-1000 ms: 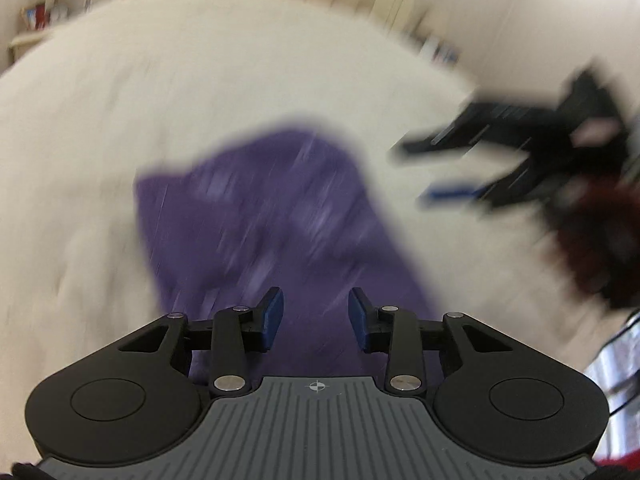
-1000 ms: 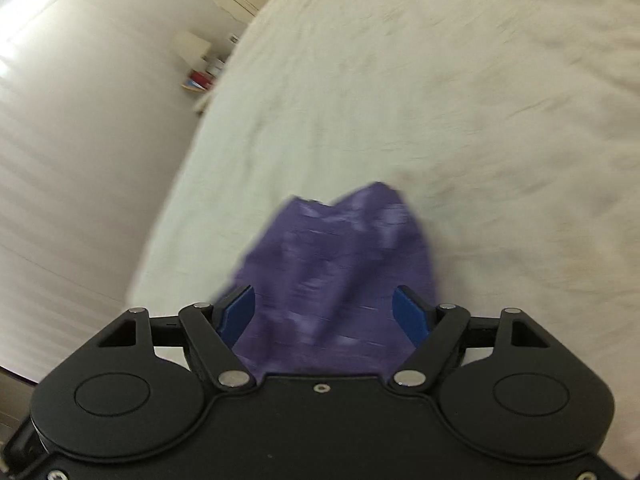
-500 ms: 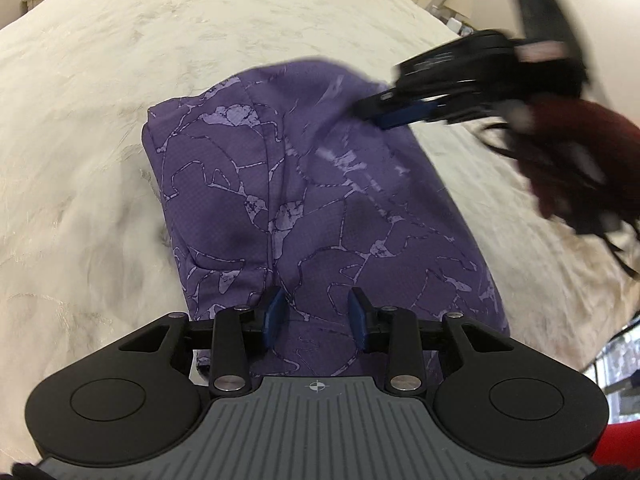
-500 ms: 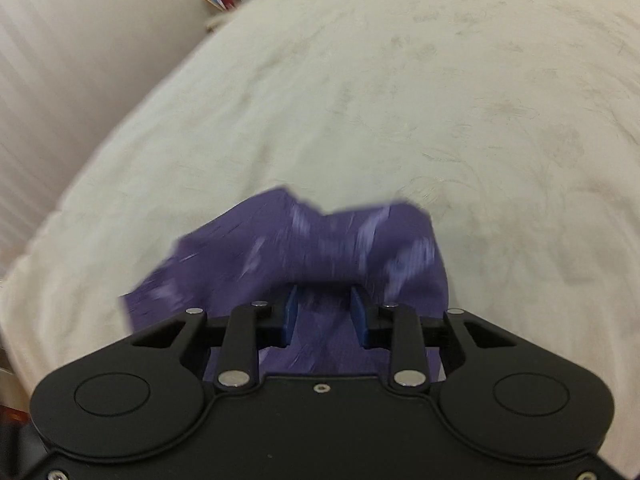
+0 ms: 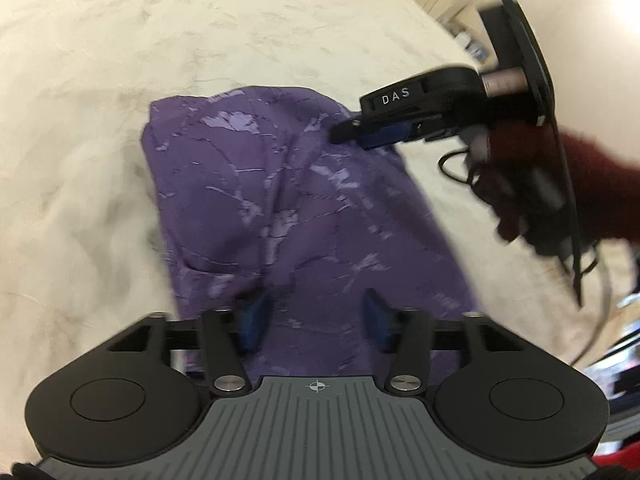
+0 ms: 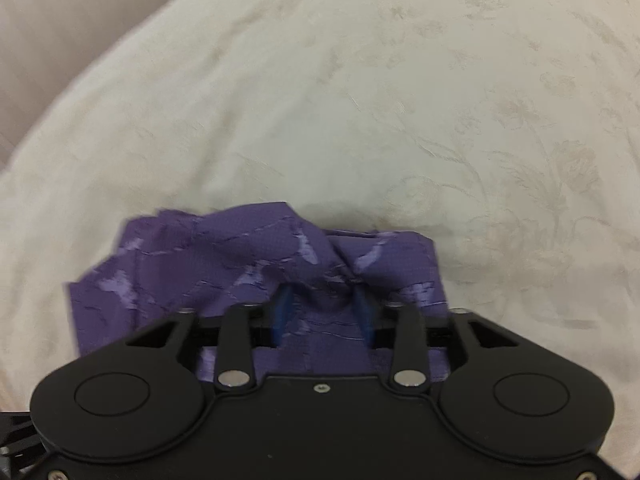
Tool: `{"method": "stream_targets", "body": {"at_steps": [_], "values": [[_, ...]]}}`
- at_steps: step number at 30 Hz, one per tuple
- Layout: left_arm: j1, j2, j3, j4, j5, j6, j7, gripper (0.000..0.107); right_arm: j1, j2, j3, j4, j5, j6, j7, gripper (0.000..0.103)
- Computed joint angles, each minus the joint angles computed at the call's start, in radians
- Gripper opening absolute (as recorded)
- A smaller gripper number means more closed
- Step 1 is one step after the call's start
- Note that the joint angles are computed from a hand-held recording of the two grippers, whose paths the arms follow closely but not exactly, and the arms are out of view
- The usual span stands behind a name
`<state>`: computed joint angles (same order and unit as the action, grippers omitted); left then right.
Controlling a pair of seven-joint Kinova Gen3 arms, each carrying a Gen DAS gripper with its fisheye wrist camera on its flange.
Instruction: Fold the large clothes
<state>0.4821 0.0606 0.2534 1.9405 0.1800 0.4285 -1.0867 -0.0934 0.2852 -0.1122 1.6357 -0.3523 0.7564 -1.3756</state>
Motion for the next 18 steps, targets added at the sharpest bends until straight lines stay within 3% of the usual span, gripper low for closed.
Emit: {"method": "stream_targets", "body": {"at_steps": [1,3,6,8,10,13,18], "values": [[-0.042,-0.014,0.046,0.011,0.001,-0.024,0.036,0.071,0.04,-0.018,-0.027,0.022,-0.041,-0.013,0.038,0.06],[-0.127,-0.05,0.139,0.034,-0.045,-0.065,0.117,0.088,0.067,-0.061,-0.025,0.07,-0.115,-0.043,0.101,0.078],[-0.266,-0.124,0.275,0.06,-0.167,-0.079,0.239,0.103,0.123,-0.127,-0.028,0.145,-0.235,-0.077,0.184,0.085],[-0.358,-0.156,0.357,0.069,-0.214,-0.067,0.308,0.103,0.121,-0.158,0.008,0.181,-0.287,-0.085,0.208,0.098],[-0.425,-0.157,0.405,0.071,-0.196,-0.048,0.316,0.103,0.137,-0.166,0.03,0.203,-0.341,-0.069,0.247,0.102],[-0.399,-0.134,0.342,0.087,-0.082,-0.03,0.227,0.103,0.142,-0.152,0.062,0.21,-0.341,-0.026,0.23,0.102],[-0.191,-0.055,0.113,0.095,0.121,-0.021,0.043,0.103,0.201,-0.109,0.077,0.258,-0.459,0.02,0.272,0.102]]}}
